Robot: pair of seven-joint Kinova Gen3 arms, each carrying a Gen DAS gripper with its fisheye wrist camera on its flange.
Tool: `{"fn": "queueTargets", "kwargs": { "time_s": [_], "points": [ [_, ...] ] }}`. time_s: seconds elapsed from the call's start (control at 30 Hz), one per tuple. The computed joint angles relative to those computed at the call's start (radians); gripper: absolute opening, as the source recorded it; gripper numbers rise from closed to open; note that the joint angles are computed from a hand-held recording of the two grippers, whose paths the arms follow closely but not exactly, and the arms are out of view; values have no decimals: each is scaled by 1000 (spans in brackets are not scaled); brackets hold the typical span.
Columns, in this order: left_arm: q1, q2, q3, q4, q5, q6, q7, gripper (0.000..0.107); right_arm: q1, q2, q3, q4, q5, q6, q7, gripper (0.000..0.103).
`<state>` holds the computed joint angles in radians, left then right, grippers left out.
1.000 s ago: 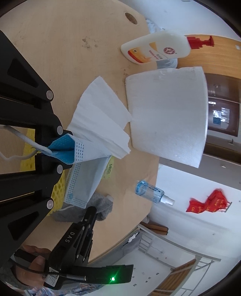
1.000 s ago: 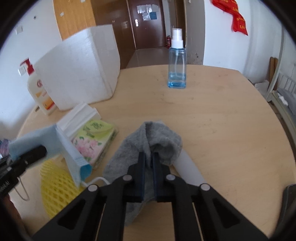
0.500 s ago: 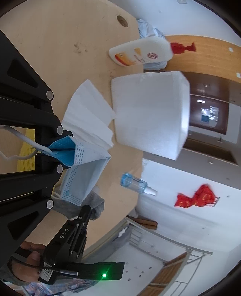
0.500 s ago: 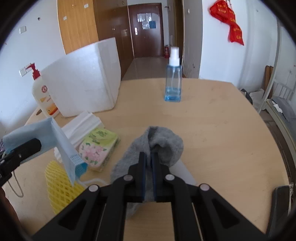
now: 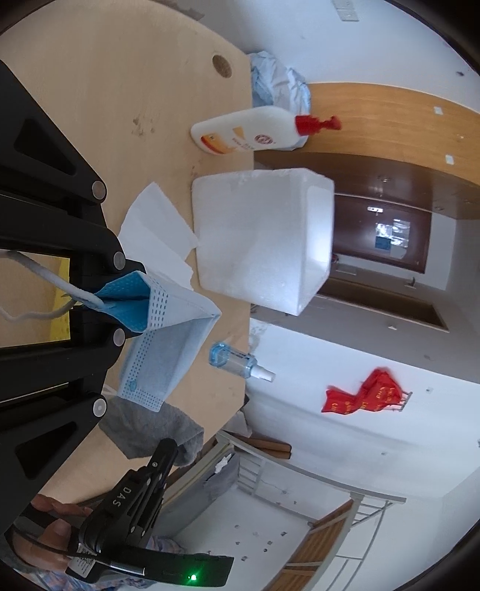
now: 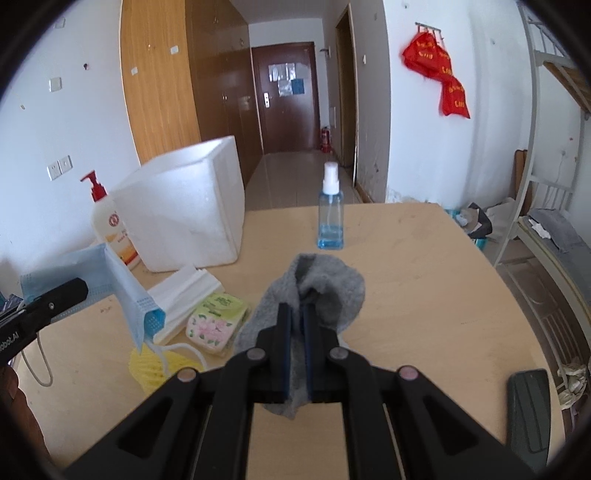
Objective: Organize soft objects
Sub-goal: 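Close the left tool on the blue mask while the right tool grasps the grey sock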
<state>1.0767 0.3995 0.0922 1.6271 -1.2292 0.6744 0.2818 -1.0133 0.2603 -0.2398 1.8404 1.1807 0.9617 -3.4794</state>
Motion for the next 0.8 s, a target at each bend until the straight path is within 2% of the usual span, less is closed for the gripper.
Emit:
{"fn": "queueTargets", "kwargs": {
  "time_s": [0.37,0.53,0.67,0.8],
  "points": [
    [72,-42,51,33,-93,152,75,3,-97,-22,-50,2,53,160,-77,8],
    [122,-55,99,58,-170,294,134,3,-152,-33,-84,17,101,248,-137,8],
    [180,-46,137,73,-226,450,184,3,-208,-28,-113,18,134,334,-174,8],
    [222,-37,177,78,-245,584,213,3,-264,-19,-135,15,167,406,-195,8]
  ]
}}
